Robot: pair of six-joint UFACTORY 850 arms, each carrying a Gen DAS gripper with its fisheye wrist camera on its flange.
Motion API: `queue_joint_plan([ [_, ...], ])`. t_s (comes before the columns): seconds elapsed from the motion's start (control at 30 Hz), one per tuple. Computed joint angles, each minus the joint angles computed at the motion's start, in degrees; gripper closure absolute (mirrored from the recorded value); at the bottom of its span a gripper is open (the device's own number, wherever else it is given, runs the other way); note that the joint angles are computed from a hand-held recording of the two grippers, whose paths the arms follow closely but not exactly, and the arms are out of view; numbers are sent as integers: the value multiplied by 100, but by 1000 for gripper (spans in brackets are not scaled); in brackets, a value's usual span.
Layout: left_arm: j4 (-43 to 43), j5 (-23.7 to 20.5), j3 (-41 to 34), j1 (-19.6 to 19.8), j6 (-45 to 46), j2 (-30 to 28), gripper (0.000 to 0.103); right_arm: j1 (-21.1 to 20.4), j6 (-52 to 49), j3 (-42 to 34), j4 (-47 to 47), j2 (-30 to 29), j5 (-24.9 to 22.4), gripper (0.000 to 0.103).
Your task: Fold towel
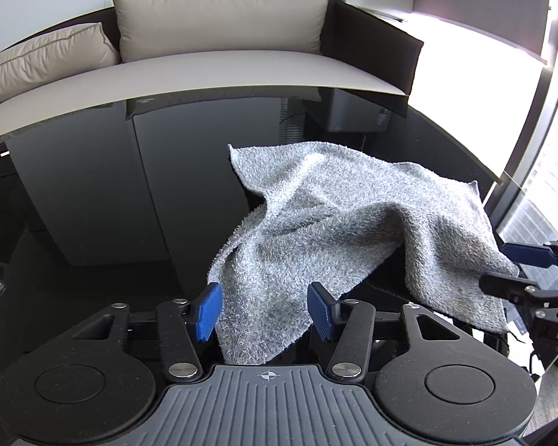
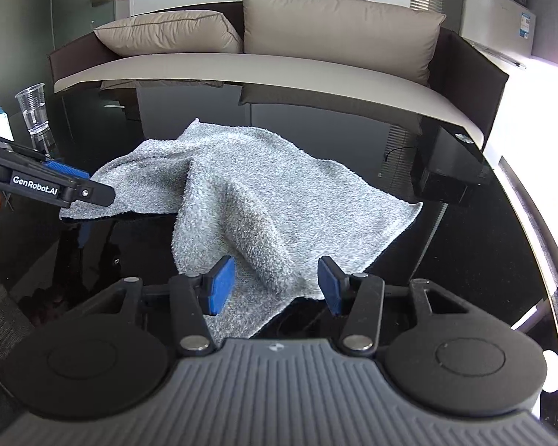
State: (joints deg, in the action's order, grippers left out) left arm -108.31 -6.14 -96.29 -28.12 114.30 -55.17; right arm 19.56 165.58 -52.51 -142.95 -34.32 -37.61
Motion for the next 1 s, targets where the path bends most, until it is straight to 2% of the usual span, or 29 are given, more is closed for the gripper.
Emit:
queue_joint_plan([
  [0.1,180,-25,50,-15,-113,6,63,53,268,196,-159,118,-190,51],
  [0.2,-340,54,88,-51,509,9,68,32,1133,395,-1051,244,-212,51],
  [0.27,-400,22,96,-50,553,6,72,35,1391,404,-1400,245,-154,51],
  [0.37,-676,7,151,-59,857,34,85,104,1170,267,-1243,139,-37,51],
  [0.47,-1468,-18,267,-80,1709,84,88,86,1277,170,-1207,65,144,52],
  [0.53,-1470,-32,302,-79,1723,106,91,106,1132,139,-1041,26,168,52],
  [0.63,-1421,-52,353,-70,1689,141,92,136,870,126,-793,-10,143,59],
  [0.73,-1435,-47,413,-69,1738,184,93,157,562,121,-541,-11,155,74],
  [0.8,-1387,-53,464,-67,1705,220,93,131,519,152,-554,34,234,94],
  [0.87,-1318,-65,519,-65,1645,256,93,101,554,218,-573,96,295,98],
  [1.0,-1093,-79,620,-65,1450,326,93,64,506,365,-424,233,389,99],
])
